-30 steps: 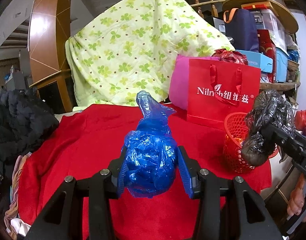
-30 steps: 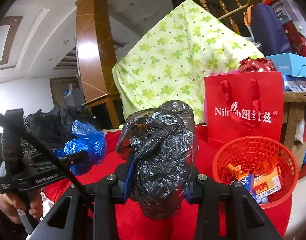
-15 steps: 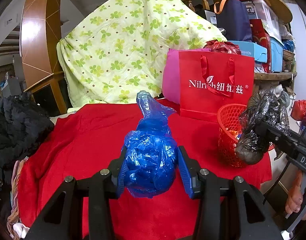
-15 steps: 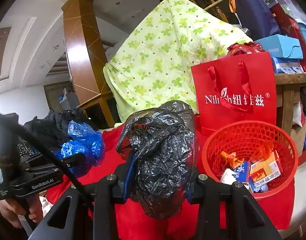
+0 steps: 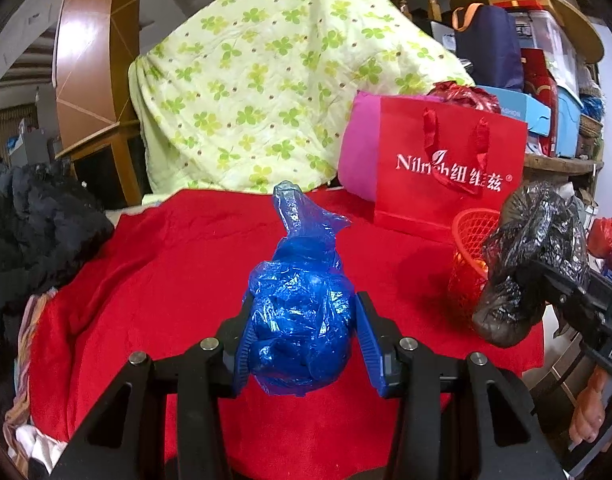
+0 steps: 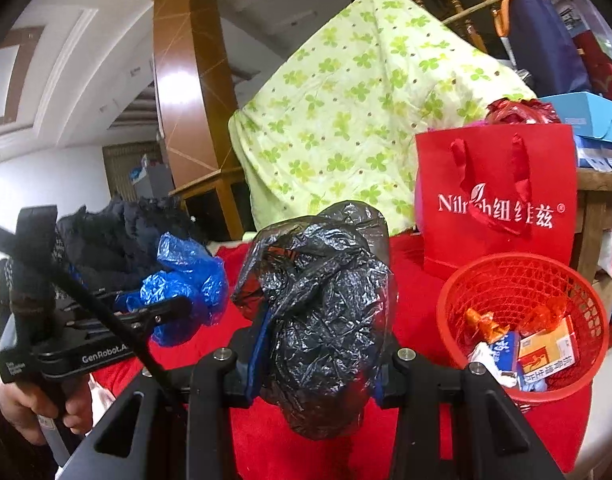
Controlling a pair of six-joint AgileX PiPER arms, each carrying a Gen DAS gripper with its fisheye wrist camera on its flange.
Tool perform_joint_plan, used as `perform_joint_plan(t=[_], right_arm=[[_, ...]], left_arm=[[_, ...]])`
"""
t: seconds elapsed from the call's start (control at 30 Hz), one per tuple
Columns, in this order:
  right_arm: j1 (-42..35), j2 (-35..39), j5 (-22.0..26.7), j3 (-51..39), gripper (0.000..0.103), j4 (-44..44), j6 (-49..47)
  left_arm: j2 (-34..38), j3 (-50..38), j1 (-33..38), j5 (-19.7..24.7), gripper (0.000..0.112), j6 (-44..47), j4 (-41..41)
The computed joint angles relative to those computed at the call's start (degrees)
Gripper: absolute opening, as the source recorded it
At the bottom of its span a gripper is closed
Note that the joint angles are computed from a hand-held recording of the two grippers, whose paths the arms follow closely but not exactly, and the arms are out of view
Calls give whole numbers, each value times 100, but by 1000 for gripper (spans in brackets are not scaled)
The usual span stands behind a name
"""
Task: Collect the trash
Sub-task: 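Lift and hold the blue bag and black bag above the bed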
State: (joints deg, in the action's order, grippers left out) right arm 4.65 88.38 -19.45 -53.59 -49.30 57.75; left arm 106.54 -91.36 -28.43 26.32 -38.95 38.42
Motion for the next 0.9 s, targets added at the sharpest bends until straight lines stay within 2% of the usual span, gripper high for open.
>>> perform_joint_plan(t=[0.1, 0.33, 0.5, 0.77, 0.9], right_arm=[[58, 31, 57, -18, 43, 23, -54], [-294, -181, -284, 230, 43, 256, -136], [-621, -214, -464, 285, 43, 90, 208], [-752, 159, -179, -13, 43, -914, 1437], [-746, 73, -199, 35, 43, -689, 1197]], left_arm=[[40, -58, 24, 73, 48, 13, -99], [2, -78, -236, 152, 48, -402, 498], [70, -184, -410, 211, 48, -258, 576], [174, -255, -497, 297, 48, -35, 486], [140, -225, -462, 246, 48, -61, 480]])
